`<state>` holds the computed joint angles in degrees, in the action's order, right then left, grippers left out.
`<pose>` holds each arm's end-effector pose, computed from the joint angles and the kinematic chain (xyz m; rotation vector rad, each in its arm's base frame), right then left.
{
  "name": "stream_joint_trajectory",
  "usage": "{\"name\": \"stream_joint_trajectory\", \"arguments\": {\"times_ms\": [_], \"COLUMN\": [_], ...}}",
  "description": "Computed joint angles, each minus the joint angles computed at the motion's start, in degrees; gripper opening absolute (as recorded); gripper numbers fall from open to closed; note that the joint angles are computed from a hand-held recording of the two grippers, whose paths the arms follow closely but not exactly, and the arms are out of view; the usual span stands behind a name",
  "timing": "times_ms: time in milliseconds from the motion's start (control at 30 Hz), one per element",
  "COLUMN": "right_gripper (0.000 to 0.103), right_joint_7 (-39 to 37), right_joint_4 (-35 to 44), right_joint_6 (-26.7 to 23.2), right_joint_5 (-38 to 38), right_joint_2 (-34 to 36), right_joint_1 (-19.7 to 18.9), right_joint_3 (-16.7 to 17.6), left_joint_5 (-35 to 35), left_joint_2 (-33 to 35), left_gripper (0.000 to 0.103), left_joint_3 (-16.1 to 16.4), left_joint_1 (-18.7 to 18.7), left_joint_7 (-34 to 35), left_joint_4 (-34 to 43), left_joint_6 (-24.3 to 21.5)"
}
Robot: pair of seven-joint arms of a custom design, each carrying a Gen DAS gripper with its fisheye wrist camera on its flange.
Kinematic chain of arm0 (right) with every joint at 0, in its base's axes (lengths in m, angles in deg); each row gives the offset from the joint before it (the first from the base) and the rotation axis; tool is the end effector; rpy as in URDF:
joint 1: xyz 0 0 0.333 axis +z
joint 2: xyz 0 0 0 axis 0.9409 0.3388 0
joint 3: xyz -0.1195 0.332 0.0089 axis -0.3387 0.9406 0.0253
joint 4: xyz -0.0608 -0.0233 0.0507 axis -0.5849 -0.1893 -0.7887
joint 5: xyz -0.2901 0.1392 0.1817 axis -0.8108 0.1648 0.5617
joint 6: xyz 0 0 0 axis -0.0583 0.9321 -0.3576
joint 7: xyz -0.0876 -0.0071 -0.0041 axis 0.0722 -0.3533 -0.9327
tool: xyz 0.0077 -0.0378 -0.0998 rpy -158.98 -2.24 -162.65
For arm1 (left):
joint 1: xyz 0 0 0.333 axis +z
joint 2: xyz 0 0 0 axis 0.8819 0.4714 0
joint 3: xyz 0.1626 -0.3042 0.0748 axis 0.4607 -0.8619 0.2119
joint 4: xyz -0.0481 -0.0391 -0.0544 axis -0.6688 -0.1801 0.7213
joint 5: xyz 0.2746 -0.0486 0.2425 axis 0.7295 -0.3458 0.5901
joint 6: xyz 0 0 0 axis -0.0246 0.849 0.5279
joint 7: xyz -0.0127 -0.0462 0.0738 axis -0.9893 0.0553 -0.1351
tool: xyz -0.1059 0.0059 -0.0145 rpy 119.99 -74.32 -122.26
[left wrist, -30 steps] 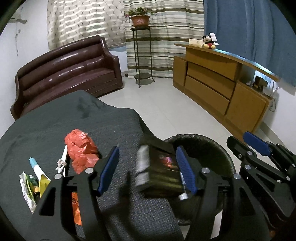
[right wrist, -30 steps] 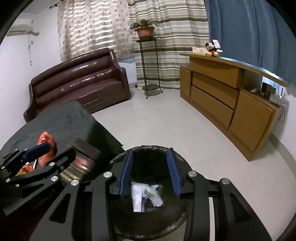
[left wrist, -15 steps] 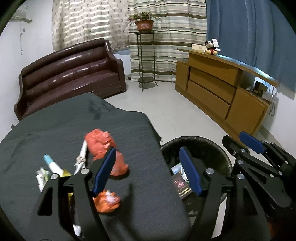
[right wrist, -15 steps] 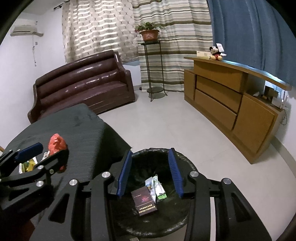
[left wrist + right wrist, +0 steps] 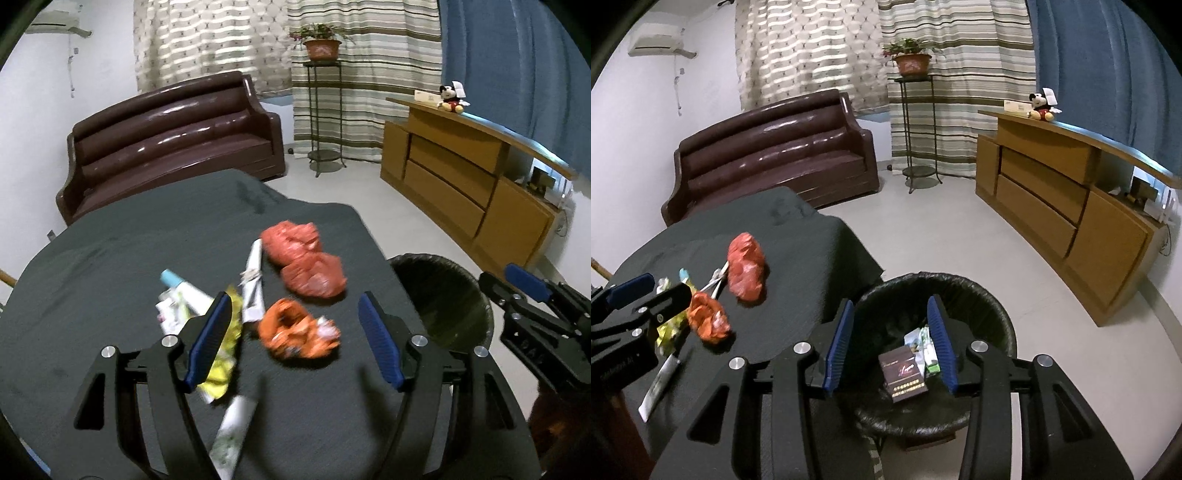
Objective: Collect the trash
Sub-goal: 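Move the left gripper to the white tube and grasp it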
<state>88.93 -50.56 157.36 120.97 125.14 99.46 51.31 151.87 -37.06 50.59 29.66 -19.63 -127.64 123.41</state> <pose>0.5979 0.2348 0.2947 -1.6293 1.6365 -0.7123 0.6201 -0.4034 0.3179 -1.5972 1.7565 -0.7757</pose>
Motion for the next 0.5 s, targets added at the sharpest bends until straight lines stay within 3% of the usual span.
{"name": "stream_joint_trajectory", "arguments": {"times_ms": [167,500], "right_gripper": [0.042,0.042], "right_joint_7": [-0.9,-2.6], "right_joint_4": [-1.5,-3.1], "right_joint_6": [0.0,-1.0], "right_joint_5": [0.4,2.5], "right_joint_2": [-0.8,-1.2], "right_joint_1": [1.1,4.1], "right_joint_3": [0.0,-0.5], "left_joint_5": [3.7,7.1], "left_joint_2": [-3.0,-6.8], "left_gripper": [0.069,0.069], "left_joint_3": [0.5,-3.1], "left_joint_1": [0.0,4.1], "left_joint_7": [-4.6,-8.0], "left_joint_4": [-5.0,-13.1], "left_joint_6": [0.2,-1.3]}}
